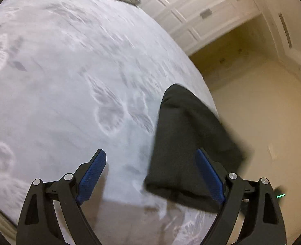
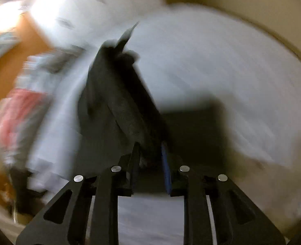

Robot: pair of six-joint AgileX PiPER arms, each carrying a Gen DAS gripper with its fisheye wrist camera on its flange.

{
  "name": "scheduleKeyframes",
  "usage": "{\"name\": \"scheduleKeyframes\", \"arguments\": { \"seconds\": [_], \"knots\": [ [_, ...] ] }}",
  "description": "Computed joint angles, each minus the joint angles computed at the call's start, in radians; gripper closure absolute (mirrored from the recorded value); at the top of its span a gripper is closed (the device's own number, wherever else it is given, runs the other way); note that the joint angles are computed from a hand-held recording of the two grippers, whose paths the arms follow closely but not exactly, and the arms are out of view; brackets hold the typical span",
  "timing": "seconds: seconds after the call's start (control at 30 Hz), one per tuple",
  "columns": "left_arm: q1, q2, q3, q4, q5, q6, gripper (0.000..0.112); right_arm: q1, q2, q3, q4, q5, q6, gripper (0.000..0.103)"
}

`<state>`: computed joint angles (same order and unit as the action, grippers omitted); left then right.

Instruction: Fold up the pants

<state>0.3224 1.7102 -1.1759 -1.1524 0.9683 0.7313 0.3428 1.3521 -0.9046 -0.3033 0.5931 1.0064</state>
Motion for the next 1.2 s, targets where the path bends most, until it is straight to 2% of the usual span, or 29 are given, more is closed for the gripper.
{"name": "scheduleKeyframes", "arguments": {
  "seconds": [0.03, 0.07, 0.1, 0.13, 0.2, 0.27, 0.3, 0.33, 0.5, 0.53, 0.57, 0.6, 0.63, 0.73, 0.83, 0.87, 0.9, 0.93, 0.97, 1.0, 1.03, 1.1, 1.17, 1.2],
  "knots": [
    [-0.008, -0.005, 0.008, 0.004, -0.002, 0.012, 0.026, -0.023, -0.034, 0.064, 0.002, -0.011, 0.028, 0.082],
    [-0.023, -0.015, 0.02, 0.008, -0.015, 0.027, 0.026, -0.052, -0.107, 0.142, 0.038, -0.061, 0.031, 0.082],
    [-0.028, -0.02, 0.032, 0.012, -0.021, 0.046, 0.026, -0.069, -0.187, 0.224, 0.033, -0.141, 0.051, 0.082],
    [-0.04, -0.025, 0.036, 0.022, -0.029, 0.049, 0.026, -0.072, -0.239, 0.267, -0.011, -0.182, 0.108, 0.082],
    [-0.052, -0.022, 0.041, 0.032, -0.028, 0.057, 0.026, -0.065, -0.273, 0.255, -0.049, -0.184, 0.113, 0.077],
    [-0.058, -0.009, 0.027, 0.04, -0.024, 0.046, 0.026, -0.058, -0.223, 0.186, 0.014, -0.171, -0.001, 0.058],
    [-0.06, -0.006, 0.027, 0.039, -0.026, 0.046, 0.026, -0.049, -0.187, 0.151, 0.016, -0.171, -0.028, 0.05],
    [-0.066, 0.001, 0.023, 0.036, -0.031, 0.047, 0.026, -0.034, -0.141, 0.121, -0.015, -0.177, -0.014, 0.038],
    [-0.084, -0.007, 0.03, 0.024, -0.034, 0.077, 0.026, -0.027, 0.111, 0.006, -0.058, -0.201, -0.002, 0.038],
    [-0.089, -0.009, 0.032, 0.026, -0.041, 0.081, 0.026, -0.041, 0.174, -0.023, -0.019, -0.215, -0.043, 0.047],
    [-0.093, -0.013, 0.032, 0.031, -0.046, 0.083, 0.026, -0.044, 0.201, -0.027, 0.027, -0.241, -0.074, 0.068],
    [-0.095, -0.018, 0.034, 0.031, -0.051, 0.091, 0.026, -0.047, 0.195, -0.024, 0.04, -0.242, -0.075, 0.072],
    [-0.096, -0.024, 0.037, 0.027, -0.054, 0.1, 0.026, -0.037, 0.172, -0.028, 0.019, -0.242, -0.053, 0.086],
    [-0.083, -0.04, 0.044, 0.0, -0.03, 0.143, 0.026, -0.012, 0.017, -0.005, 0.027, -0.246, -0.064, 0.089],
    [-0.088, -0.027, 0.022, 0.004, -0.001, 0.134, 0.026, 0.072, -0.137, 0.046, -0.175, -0.152, 0.149, 0.089],
    [-0.099, -0.02, 0.015, 0.017, -0.006, 0.122, 0.026, 0.084, -0.133, 0.067, -0.221, -0.083, 0.192, 0.087],
    [-0.111, -0.014, 0.008, 0.033, -0.013, 0.105, 0.026, 0.082, -0.1, 0.074, -0.227, -0.05, 0.196, 0.085],
    [-0.123, -0.01, 0.005, 0.043, -0.022, 0.089, 0.026, 0.06, -0.046, 0.085, -0.194, -0.042, 0.159, 0.083],
    [-0.133, -0.005, 0.003, 0.05, -0.03, 0.079, 0.026, 0.037, -0.022, 0.125, -0.165, -0.074, 0.155, 0.078],
    [-0.138, -0.006, 0.005, 0.054, -0.036, 0.076, 0.026, 0.033, -0.038, 0.162, -0.173, -0.117, 0.191, 0.078],
    [-0.137, -0.011, 0.011, 0.053, -0.038, 0.081, 0.026, 0.049, -0.078, 0.186, -0.222, -0.12, 0.267, 0.076],
    [-0.131, -0.014, 0.019, 0.043, -0.034, 0.096, 0.026, 0.11, -0.127, 0.186, -0.352, -0.044, 0.408, 0.073],
    [-0.117, 0.024, -0.009, 0.016, 0.012, 0.077, 0.026, 0.109, -0.164, 0.19, -0.378, -0.02, 0.424, 0.042],
    [-0.116, 0.05, -0.029, 0.007, 0.034, 0.051, 0.026, 0.082, -0.169, 0.196, -0.362, -0.034, 0.4, 0.036]
  ]
}}
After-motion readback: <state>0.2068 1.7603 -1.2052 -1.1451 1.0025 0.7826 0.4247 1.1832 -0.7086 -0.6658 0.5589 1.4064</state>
